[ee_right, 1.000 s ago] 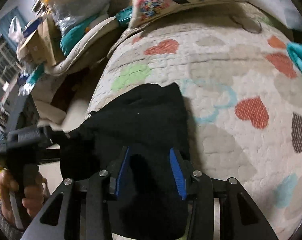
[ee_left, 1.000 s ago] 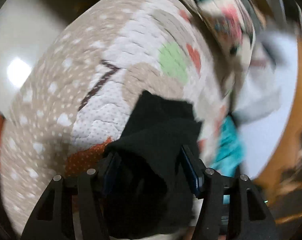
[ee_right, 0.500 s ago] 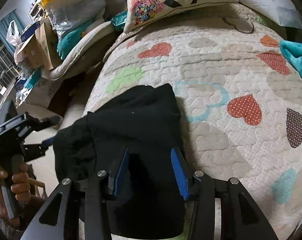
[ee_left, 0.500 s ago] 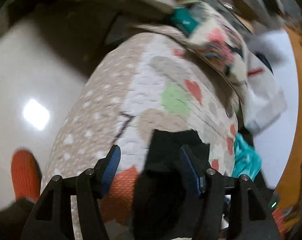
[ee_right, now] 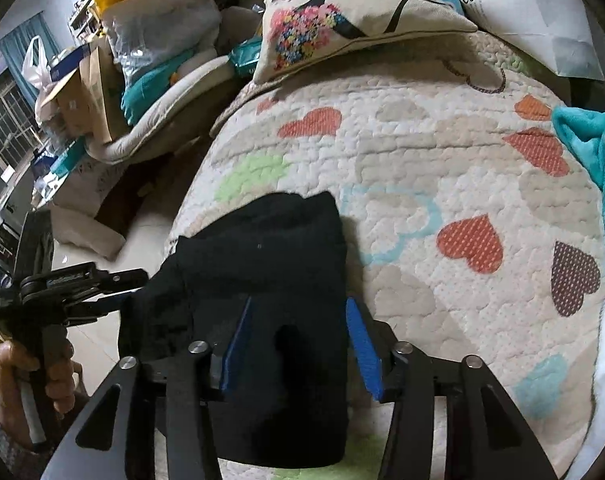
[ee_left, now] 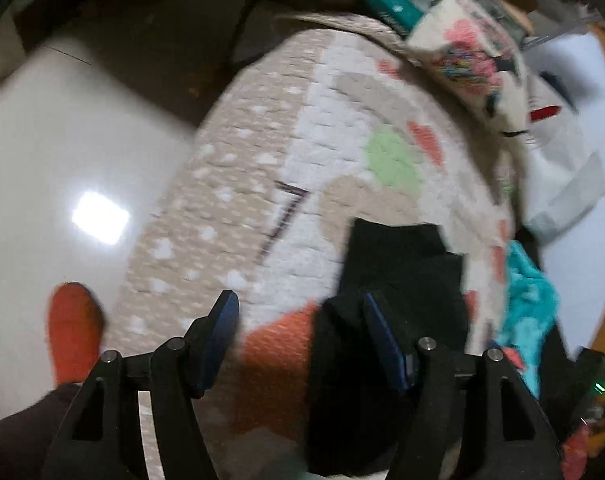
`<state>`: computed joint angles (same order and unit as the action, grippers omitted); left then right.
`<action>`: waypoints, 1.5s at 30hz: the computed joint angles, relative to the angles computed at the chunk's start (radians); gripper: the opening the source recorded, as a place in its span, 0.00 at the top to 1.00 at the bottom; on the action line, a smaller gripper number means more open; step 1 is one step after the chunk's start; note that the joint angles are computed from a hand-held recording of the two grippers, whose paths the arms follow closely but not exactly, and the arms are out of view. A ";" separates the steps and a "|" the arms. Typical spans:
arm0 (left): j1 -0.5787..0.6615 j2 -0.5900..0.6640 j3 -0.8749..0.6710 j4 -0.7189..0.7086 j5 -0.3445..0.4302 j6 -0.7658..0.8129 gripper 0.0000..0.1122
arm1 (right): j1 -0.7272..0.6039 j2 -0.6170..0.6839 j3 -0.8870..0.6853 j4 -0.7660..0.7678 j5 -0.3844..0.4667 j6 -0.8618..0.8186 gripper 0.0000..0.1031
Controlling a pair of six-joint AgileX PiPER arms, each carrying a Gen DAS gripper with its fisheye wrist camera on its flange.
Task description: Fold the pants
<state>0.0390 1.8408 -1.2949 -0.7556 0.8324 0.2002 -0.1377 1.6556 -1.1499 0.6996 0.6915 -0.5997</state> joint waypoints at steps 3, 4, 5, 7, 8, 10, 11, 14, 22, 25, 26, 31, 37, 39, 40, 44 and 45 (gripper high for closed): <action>0.034 0.025 0.054 -0.255 0.075 0.193 0.42 | -0.031 0.036 -0.021 0.044 0.025 -0.020 0.44; 0.023 0.031 0.056 -0.279 0.072 0.206 0.42 | -0.041 0.050 -0.025 0.059 0.031 -0.025 0.44; 0.013 0.028 0.066 -0.302 0.070 0.228 0.42 | -0.053 0.065 -0.030 0.078 0.039 -0.030 0.43; -0.011 0.005 0.080 -0.306 0.037 0.238 0.38 | -0.080 0.095 -0.037 0.117 0.058 -0.037 0.43; -0.028 -0.005 0.084 -0.312 0.011 0.248 0.35 | -0.099 0.113 -0.040 0.144 0.072 -0.042 0.43; -0.054 -0.020 0.087 -0.312 -0.028 0.267 0.34 | -0.124 0.136 -0.044 0.176 0.092 -0.048 0.43; -0.065 -0.037 0.096 -0.314 -0.053 0.280 0.34 | -0.131 0.143 -0.045 0.186 0.096 -0.049 0.43; -0.088 -0.076 0.106 -0.299 -0.113 0.293 0.34 | -0.150 0.164 -0.046 0.209 0.100 -0.048 0.43; -0.138 -0.043 0.055 -0.133 -0.104 0.159 0.34 | -0.144 0.195 -0.046 0.258 0.113 -0.074 0.39; -0.138 -0.007 0.040 -0.129 -0.058 0.138 0.34 | -0.145 0.206 -0.044 0.286 0.121 -0.087 0.37; -0.145 -0.006 0.039 -0.114 -0.064 0.131 0.34 | -0.147 0.209 -0.044 0.293 0.124 -0.090 0.37; -0.184 0.022 0.024 -0.088 -0.101 0.137 0.21 | -0.161 0.254 -0.056 0.360 0.170 -0.113 0.33; -0.223 0.035 0.030 -0.100 -0.182 0.123 0.08 | -0.135 0.312 -0.102 0.419 0.222 -0.170 0.29; -0.221 0.032 0.029 -0.103 -0.174 0.126 0.12 | -0.126 0.329 -0.111 0.438 0.268 -0.195 0.29; -0.223 0.028 0.022 -0.068 -0.167 0.096 0.28 | -0.121 0.330 -0.108 0.445 0.282 -0.206 0.29; -0.209 0.021 0.024 -0.051 -0.143 0.102 0.55 | -0.095 0.313 -0.094 0.421 0.271 -0.215 0.43; -0.208 0.021 0.023 -0.059 -0.137 0.111 0.56 | -0.099 0.314 -0.094 0.427 0.278 -0.215 0.48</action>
